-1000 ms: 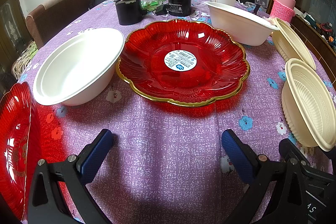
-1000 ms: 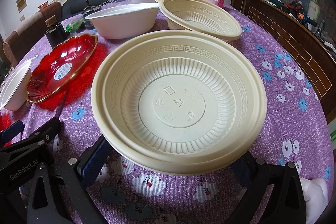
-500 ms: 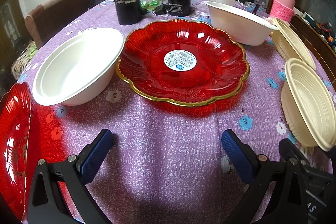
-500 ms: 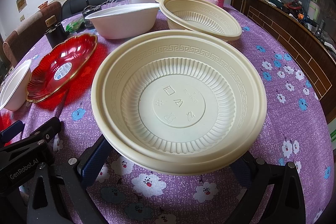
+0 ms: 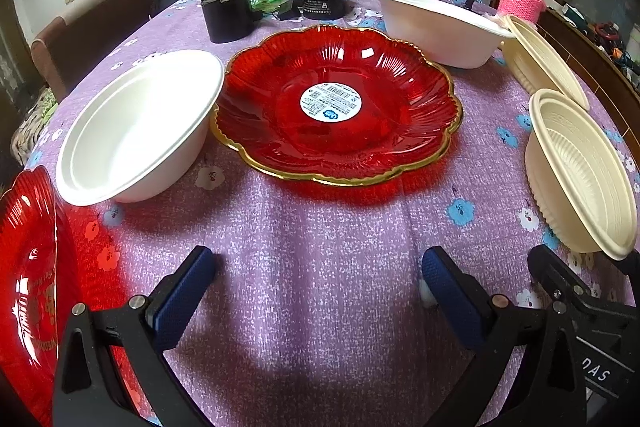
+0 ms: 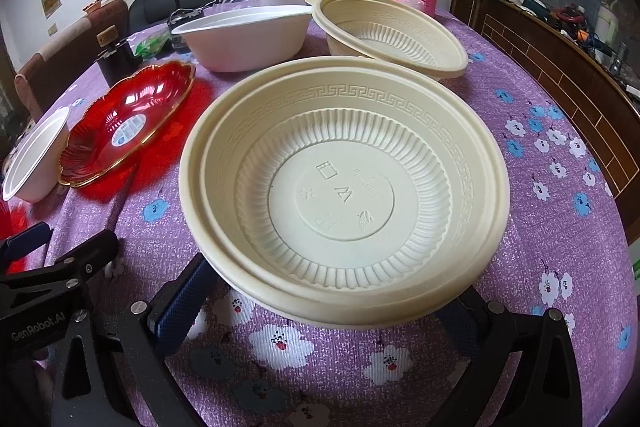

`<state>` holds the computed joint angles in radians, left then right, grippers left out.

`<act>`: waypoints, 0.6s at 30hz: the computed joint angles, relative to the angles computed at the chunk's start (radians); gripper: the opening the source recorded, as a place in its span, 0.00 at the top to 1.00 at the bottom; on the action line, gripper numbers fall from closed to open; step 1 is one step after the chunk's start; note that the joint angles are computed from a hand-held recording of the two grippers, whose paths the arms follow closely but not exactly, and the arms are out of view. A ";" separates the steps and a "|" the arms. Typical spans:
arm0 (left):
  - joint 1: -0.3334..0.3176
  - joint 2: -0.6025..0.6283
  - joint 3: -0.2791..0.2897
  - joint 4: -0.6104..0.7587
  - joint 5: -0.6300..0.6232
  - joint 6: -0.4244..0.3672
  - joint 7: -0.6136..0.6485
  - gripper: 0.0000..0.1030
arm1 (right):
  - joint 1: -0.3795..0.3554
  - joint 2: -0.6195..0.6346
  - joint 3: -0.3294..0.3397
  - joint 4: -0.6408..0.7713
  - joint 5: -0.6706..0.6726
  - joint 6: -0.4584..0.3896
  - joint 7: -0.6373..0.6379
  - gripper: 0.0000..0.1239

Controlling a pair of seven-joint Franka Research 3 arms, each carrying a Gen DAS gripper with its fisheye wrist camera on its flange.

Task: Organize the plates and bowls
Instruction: 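Swing the right gripper toward the large red wedding plate at the table edge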

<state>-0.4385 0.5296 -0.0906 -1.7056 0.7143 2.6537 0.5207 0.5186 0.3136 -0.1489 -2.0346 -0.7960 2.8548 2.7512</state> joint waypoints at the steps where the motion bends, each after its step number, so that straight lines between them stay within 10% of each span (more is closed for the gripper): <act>1: 0.000 -0.003 -0.002 -0.004 -0.003 -0.005 0.002 0.00 | 0.002 0.002 0.001 0.004 0.000 -0.009 -0.002 0.18; 10: 0.020 -0.148 -0.021 -0.214 -0.007 0.156 -0.059 0.00 | 0.002 0.002 0.000 0.003 0.001 -0.005 -0.002 0.18; 18: -0.056 -0.396 0.041 -0.399 0.437 0.221 -0.485 0.00 | 0.003 0.002 -0.001 0.002 -0.002 -0.005 0.001 0.18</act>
<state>-0.4941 0.1337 -0.0496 -2.1043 1.1511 2.8749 0.0358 0.5213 0.3156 -0.1498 -2.0324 -0.7978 2.8495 2.7518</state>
